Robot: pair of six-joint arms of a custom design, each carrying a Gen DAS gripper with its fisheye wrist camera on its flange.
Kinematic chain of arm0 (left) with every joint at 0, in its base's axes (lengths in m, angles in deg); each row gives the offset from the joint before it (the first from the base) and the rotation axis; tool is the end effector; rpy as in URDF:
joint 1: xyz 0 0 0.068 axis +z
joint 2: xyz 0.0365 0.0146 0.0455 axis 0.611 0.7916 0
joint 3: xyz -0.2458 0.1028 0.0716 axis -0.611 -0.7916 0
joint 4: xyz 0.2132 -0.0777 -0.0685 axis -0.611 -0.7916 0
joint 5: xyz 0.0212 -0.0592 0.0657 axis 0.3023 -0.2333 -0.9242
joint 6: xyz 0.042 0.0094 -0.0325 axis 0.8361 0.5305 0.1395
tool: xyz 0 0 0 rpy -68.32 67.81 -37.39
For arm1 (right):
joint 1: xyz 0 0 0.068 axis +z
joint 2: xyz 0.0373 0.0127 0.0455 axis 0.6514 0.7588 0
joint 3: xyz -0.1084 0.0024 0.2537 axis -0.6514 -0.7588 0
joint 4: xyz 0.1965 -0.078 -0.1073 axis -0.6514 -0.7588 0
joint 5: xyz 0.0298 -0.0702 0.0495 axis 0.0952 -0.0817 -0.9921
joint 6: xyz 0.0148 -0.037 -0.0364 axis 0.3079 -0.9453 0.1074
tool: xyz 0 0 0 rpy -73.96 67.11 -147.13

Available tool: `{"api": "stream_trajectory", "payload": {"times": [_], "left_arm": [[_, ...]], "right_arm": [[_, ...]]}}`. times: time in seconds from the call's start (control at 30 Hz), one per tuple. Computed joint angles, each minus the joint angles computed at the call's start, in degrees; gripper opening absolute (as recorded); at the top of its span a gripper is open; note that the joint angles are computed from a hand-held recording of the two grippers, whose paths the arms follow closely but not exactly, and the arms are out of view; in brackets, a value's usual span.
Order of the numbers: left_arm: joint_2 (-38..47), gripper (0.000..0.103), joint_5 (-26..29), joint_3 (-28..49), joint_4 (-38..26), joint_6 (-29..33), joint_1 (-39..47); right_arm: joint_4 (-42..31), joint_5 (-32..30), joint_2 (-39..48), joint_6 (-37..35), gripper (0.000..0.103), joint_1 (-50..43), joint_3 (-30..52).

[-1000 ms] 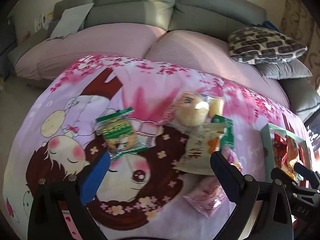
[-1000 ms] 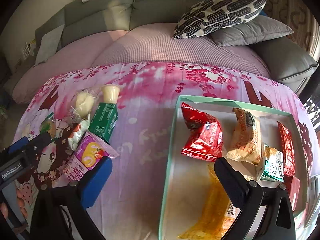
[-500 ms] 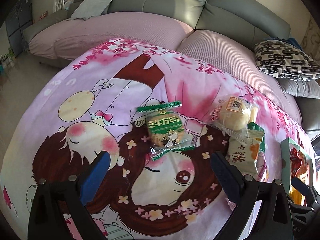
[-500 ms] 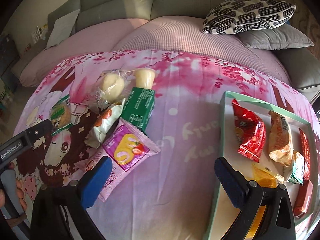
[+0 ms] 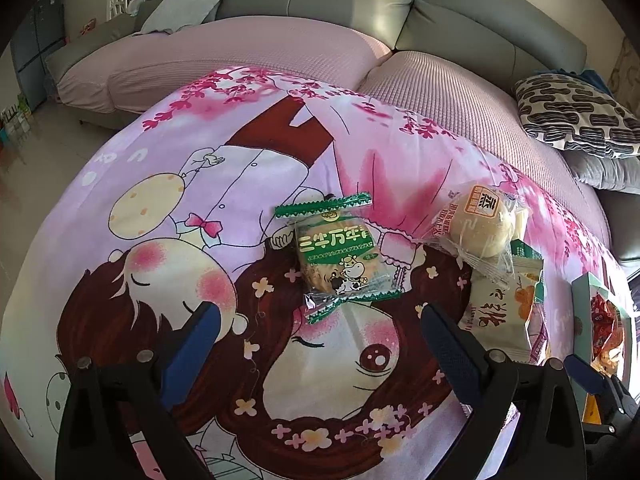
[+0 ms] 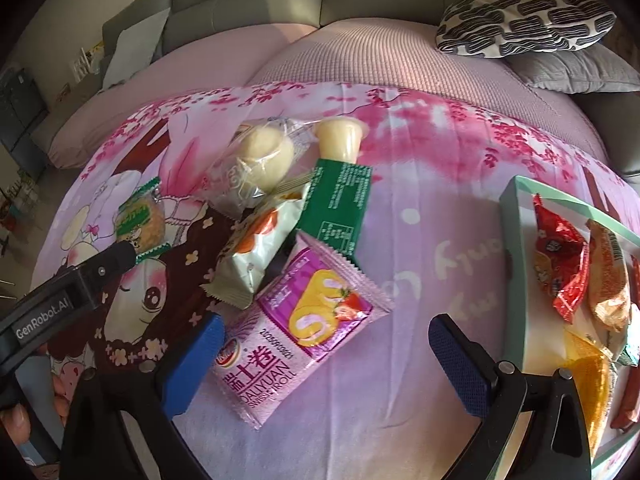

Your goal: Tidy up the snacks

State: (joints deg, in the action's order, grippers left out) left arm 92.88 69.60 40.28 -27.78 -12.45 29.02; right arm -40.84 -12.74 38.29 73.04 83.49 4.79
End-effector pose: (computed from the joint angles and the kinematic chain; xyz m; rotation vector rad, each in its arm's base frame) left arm 0.2367 -0.0367 0.0607 -0.0730 2.5888 -0.1573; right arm 0.1988 0.1692 0.0654 0.1867 2.6306 0.0757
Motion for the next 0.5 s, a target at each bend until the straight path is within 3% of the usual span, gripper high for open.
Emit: {"api": "stream_trajectory", "payload": {"times": [0.5], "left_arm": [[4.4,0.100,-0.8,2.6,3.1,-2.2,1.1]], "right_arm": [[-0.9,0.9,0.3,0.3,0.103,-2.7,-2.5]]}}
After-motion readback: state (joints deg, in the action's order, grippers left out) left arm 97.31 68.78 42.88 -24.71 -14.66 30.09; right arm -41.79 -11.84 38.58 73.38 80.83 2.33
